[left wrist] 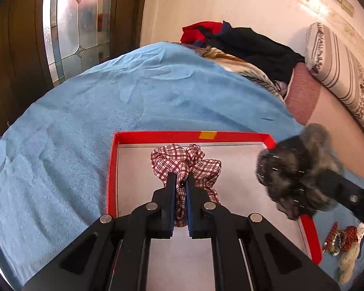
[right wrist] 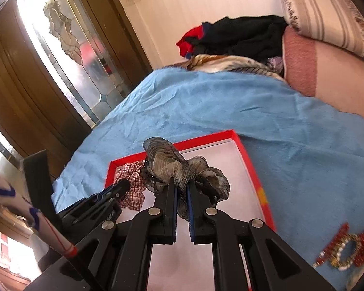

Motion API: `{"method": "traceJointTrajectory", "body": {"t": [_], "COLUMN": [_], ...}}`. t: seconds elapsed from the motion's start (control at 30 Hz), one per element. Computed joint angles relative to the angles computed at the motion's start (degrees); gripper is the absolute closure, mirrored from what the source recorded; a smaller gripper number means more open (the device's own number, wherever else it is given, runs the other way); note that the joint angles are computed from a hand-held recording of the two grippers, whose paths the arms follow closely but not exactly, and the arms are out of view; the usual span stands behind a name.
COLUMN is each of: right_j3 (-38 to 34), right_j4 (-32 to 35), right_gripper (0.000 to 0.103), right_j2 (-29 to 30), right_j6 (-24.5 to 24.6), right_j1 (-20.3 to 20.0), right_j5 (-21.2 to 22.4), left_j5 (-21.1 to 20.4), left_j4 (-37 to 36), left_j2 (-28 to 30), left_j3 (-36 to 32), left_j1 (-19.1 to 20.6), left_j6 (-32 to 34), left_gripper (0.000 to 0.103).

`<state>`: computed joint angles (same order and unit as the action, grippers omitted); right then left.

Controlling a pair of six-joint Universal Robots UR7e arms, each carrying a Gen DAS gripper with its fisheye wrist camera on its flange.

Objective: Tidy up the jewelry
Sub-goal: 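Carry the plaid scrunchie with the left gripper while the right carries the grey scrunchie to the tray, then open the right gripper over the tray while the left releases the plaid scrunchie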

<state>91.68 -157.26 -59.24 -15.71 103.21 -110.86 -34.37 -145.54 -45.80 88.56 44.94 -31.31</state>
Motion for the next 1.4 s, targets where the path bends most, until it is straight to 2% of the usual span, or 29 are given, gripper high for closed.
{"method": "traceJointTrajectory", "body": {"t": [0.3, 0.57, 0.6, 0.67, 0.7, 0.73, 0.8, 0.93, 1.07, 1.2, 1.4], "right_j3": [-6.85, -8.94, -9.10, -8.79, -8.63, -8.70, -8.14, -7.43, -5.40, -1.31, 6.79], "right_j4": [4.87, 5.48, 5.73, 4.96, 4.81, 5.14, 4.54, 3.61, 2.38, 1.07, -0.72], "right_gripper": [0.095, 0.092, 0.087, 0.084, 0.080, 0.072, 0.068, 0.068, 0.068, 0.068, 0.068], "right_j2": [6.26, 8.15, 8.15, 7.96, 7.77, 7.64, 7.00, 5.91, 3.43, -1.04, -9.17], "right_j6": [2.56, 4.20, 4.14, 3.38, 3.10, 3.08, 3.16, 3.06, 3.46, 4.24, 4.15], "right_j1": [-1.32, -2.38, -2.48, -2.42, -2.36, -2.35, -2.27, -1.99, -2.07, -2.75, -4.84], "right_j5": [0.92, 0.82, 1.10, 1.09, 1.09, 1.40, 1.87, 2.27, 3.59, 5.34, 6.76], "left_j5": [0.45, 1.02, 1.06, 1.49, 1.63, 2.05, 2.90, 3.51, 4.54, 4.72, 4.80], "left_j4": [2.79, 4.12, 4.17, 4.03, 3.89, 3.64, 3.28, 2.75, -1.29, -5.98, -7.83], "left_j2": [1.29, 2.04, 2.02, 2.03, 1.98, 1.94, 1.84, 1.26, 0.22, -0.47, 0.98], "left_j3": [-1.74, -2.81, -2.79, -2.73, -2.63, -2.46, -2.17, -1.53, -0.08, 1.02, 0.38], "left_j1": [1.38, 1.60, 1.59, 1.54, 1.50, 1.40, 1.18, 0.87, 0.07, -0.76, -2.72], "left_j6": [-1.52, -2.89, -3.04, -3.11, -3.05, -3.06, -2.92, -3.10, -1.74, 0.31, 3.60], "left_gripper": [0.096, 0.091, 0.089, 0.082, 0.072, 0.062, 0.060, 0.060, 0.060, 0.060, 0.060]}}
